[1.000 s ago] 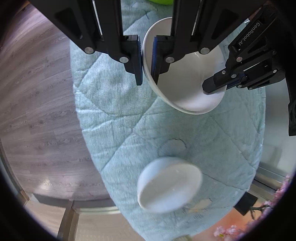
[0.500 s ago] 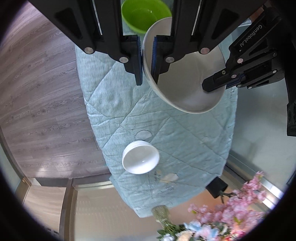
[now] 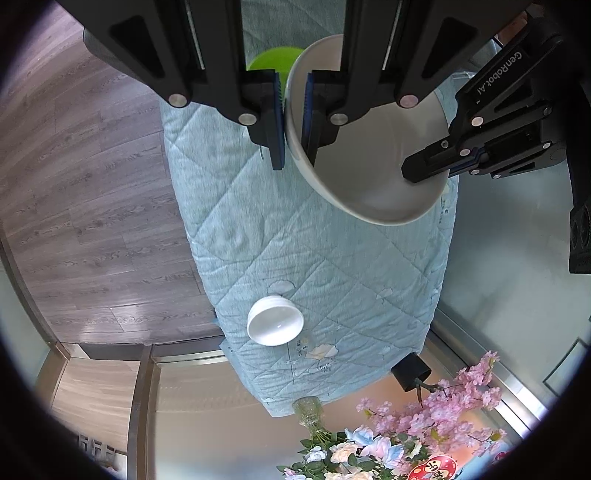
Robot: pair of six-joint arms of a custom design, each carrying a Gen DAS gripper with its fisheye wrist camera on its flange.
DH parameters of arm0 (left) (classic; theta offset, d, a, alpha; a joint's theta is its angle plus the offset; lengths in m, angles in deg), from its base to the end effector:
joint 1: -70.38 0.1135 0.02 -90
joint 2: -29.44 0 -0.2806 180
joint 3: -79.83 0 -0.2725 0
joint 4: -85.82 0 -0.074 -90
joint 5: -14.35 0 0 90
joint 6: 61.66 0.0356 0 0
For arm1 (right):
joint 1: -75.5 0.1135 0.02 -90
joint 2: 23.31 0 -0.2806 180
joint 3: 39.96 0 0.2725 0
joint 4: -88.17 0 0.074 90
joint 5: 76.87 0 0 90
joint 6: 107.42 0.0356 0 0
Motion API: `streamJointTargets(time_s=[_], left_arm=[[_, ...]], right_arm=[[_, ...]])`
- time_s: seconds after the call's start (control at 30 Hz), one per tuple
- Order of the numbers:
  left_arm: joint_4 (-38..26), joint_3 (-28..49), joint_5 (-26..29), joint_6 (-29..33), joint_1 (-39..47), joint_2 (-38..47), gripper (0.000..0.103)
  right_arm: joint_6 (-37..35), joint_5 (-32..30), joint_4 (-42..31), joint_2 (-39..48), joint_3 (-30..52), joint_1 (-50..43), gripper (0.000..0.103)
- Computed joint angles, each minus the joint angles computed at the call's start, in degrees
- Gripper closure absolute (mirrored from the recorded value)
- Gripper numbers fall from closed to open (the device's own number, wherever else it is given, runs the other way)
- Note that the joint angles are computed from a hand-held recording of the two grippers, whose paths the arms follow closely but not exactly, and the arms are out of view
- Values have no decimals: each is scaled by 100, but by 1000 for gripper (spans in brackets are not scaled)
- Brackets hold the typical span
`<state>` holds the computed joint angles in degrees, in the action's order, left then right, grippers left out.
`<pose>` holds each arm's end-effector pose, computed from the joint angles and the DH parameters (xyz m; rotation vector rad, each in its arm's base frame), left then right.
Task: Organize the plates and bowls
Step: 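Lift the white bowl and carry it over the green bowl, then lower the white bowl into the green bowl and open both tools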
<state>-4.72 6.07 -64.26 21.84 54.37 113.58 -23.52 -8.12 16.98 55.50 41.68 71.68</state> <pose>0.2709 -0.0850 0.3939 0.2838 2.7733 -0.3762 0.2775 -0.0056 0.3026 -0.1505 2.6969 0.4599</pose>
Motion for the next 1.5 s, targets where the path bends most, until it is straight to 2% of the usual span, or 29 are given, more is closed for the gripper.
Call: streamJointTargets(time_s=[0.23, 0.4, 0.67, 0.87, 1.17, 1.5], left_arm=[[174, -1025, -20, -402, -381, -630, 101], [529, -1926, 56, -691, -601, -895, 101], [1393, -2995, 240, -696, -494, -561, 101], [1901, -3394, 371, -657, -430, -173, 101], [2337, -3740, 485, -664, -324, 48, 99], [2133, -3719, 547, -644, -213, -49, 99]], right_arm=[[-211, -46, -14, -364, -686, -195, 95], [-337, 34, 171, -336, -1215, -261, 95], [-344, 47, 774, 353, -1735, -219, 94], [-141, 267, 1194, 865, -1911, -64, 94], [182, 617, 1539, 1035, -2089, 210, 94], [562, 964, 1821, 821, -2291, 505, 91]])
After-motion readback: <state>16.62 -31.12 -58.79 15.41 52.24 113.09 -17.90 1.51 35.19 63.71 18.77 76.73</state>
